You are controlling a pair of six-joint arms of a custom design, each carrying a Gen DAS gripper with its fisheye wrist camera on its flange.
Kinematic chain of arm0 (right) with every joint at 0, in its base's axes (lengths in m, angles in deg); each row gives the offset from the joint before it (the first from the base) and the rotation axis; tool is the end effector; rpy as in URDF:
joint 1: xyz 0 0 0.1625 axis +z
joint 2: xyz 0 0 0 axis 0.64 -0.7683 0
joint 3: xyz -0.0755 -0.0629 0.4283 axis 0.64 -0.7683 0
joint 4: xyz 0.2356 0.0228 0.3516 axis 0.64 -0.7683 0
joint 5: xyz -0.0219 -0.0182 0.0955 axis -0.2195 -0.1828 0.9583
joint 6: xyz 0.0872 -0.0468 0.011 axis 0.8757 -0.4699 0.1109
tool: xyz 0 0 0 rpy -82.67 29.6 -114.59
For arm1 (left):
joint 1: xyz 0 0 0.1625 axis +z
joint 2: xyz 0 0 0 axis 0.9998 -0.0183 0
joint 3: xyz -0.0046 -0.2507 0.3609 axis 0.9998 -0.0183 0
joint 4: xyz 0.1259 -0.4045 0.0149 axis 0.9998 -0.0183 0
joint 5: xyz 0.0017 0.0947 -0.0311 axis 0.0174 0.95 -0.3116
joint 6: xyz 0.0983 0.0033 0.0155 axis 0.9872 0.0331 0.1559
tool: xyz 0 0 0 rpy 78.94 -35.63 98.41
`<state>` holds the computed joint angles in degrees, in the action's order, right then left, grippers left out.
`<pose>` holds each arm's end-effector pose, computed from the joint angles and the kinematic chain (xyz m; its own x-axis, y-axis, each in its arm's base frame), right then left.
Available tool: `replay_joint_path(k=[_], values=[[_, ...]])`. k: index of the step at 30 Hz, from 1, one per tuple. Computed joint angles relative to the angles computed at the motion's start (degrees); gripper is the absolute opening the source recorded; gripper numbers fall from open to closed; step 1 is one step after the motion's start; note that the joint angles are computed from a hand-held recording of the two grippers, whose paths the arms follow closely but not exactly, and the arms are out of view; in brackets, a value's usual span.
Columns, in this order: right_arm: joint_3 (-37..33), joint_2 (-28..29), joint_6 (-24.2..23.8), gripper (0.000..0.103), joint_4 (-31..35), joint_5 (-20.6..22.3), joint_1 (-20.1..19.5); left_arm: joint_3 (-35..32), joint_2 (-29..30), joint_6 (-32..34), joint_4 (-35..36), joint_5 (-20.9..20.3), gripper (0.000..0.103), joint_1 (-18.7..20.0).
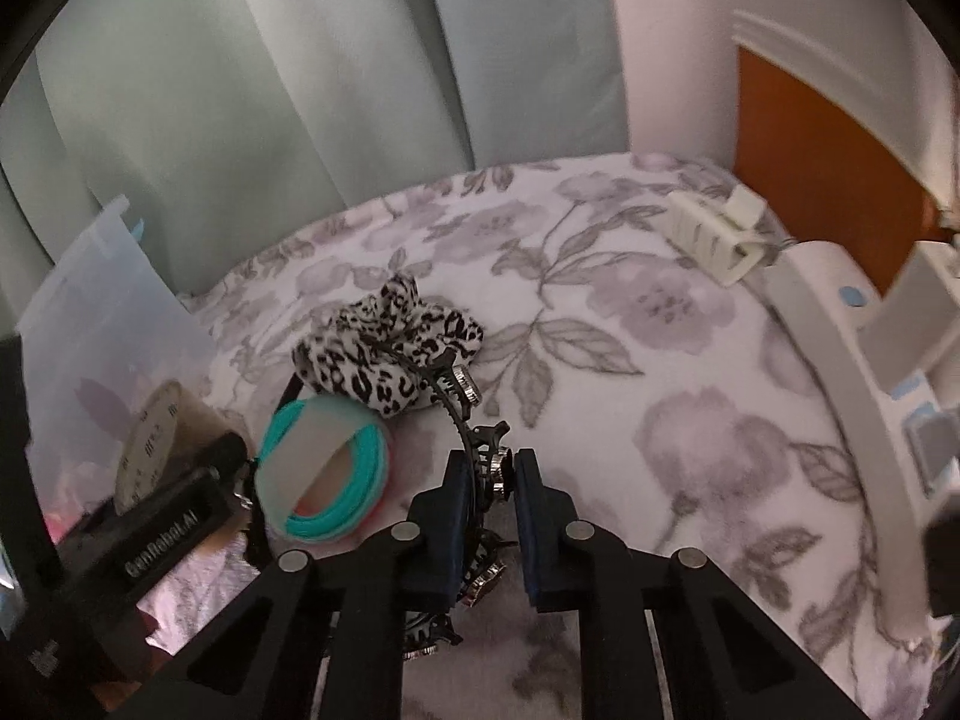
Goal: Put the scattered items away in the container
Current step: 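Grasp the clear tape roll with the left gripper while the right grasps the black rhinestone headband, then lift and carry the tape roll and headband with both grippers toward the box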
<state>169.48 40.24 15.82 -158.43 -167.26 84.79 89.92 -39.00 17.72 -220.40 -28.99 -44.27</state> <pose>0.3049 -0.3502 0.0074 -0.8288 0.3169 0.4611 -0.1252 0.6982 -0.7048 -0.0931 -0.3892 0.2500 -0.7016 0.1387 -0.6989 0.5153 0.7762 -0.3632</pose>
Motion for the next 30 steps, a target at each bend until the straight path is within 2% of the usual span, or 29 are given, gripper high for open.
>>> replay_joint_path(k=[5,14,19,21,30], values=[[0.4,-1.8,2.7,0.016,2.5,-2.9,3.1,0.3,-4.1,-2.1,5.4,-1.0,0.086,-2.0],[1.5,-6.5,11.9,0.016,11.4,-7.6,9.7,0.4,-13.8,-5.0,15.5,-1.7,0.086,-7.7],[1.3,-8.8,17.3,0.016,17.4,-10.4,14.1,-0.8,-20.3,-8.0,23.5,-1.9,0.086,-12.2],[0.9,-9.8,18.8,0.016,19.9,-11.6,15.8,-1.8,-22.8,-9.3,26.3,-4.0,0.086,-13.2],[0.0,-13.8,29.5,0.016,33.0,-16.6,23.0,-4.8,-32.2,-16.7,41.3,-2.7,0.086,-22.9]])
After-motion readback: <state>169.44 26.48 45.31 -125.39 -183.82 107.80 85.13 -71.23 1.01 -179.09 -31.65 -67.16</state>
